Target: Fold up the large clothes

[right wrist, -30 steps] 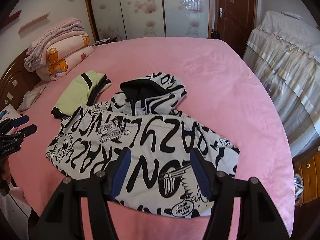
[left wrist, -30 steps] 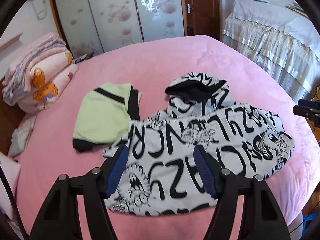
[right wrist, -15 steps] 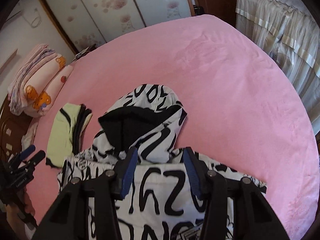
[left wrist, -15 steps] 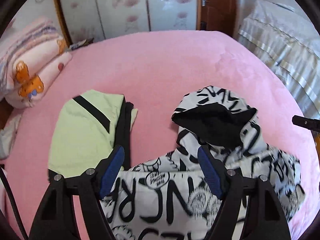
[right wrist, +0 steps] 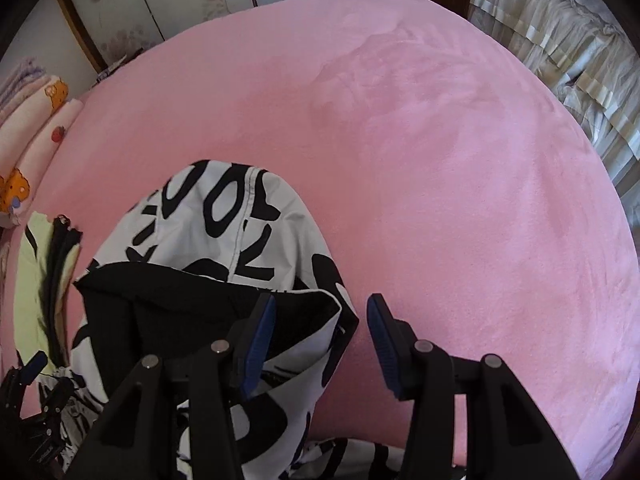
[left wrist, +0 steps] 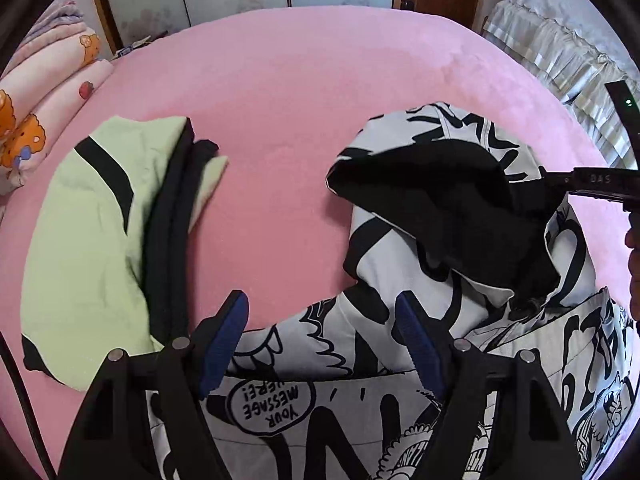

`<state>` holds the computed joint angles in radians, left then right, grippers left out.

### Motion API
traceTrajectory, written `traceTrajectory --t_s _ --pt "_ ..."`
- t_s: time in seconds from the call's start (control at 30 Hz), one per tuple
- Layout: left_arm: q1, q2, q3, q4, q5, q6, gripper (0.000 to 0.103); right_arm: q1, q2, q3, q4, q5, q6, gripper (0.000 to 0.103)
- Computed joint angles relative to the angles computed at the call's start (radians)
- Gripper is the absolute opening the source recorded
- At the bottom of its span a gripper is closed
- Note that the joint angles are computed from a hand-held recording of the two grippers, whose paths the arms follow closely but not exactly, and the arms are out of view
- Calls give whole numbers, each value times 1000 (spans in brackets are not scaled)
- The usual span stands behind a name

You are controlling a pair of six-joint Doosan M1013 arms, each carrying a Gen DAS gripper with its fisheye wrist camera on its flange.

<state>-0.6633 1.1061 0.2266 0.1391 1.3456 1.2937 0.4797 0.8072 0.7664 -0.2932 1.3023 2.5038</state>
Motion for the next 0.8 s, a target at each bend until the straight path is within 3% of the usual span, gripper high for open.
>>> traceTrajectory --t_s 0.03,0.07,0.1,0.17,0.33,0.4,0.47,0.6,0.67,0.73,0.77,0.8 --pt "1 -1 4 -5 -1 -2 74 2 7 -7 -3 6 -20 42" --pt "3 0 6 -11 -2 -3 74 8 21 -25 -12 24 -61 8" --pt "3 0 7 -15 -3 -5 74 15 31 -41 -28 41 -98 3" --pt "5 -14 39 -19 -28 -12 74 40 23 -30 -118 27 -135 3" --pt "11 -67 148 -44 -110 -42 74 114 -105 177 -377 -204 -101 3" --pt "12 -80 179 -49 -127 -47 74 135 -144 248 -454 -256 -106 3" --pt "13 -88 200 -52 -132 -50 74 142 -148 260 -427 -227 -179 5" --pt "16 -107 239 -67 -148 -51 74 109 -138 242 -211 -153 -305 7" --pt "17 -110 245 -74 -154 -47 74 82 -161 262 -118 -206 -255 13" --pt "18 -111 245 -80 -159 -39 74 50 -192 295 -37 -306 -156 38" --pt "19 -111 245 -81 -162 -35 74 38 -204 309 -23 -352 -90 59" --pt "19 -110 242 -81 -165 -31 74 29 -211 317 -28 -387 -27 69"
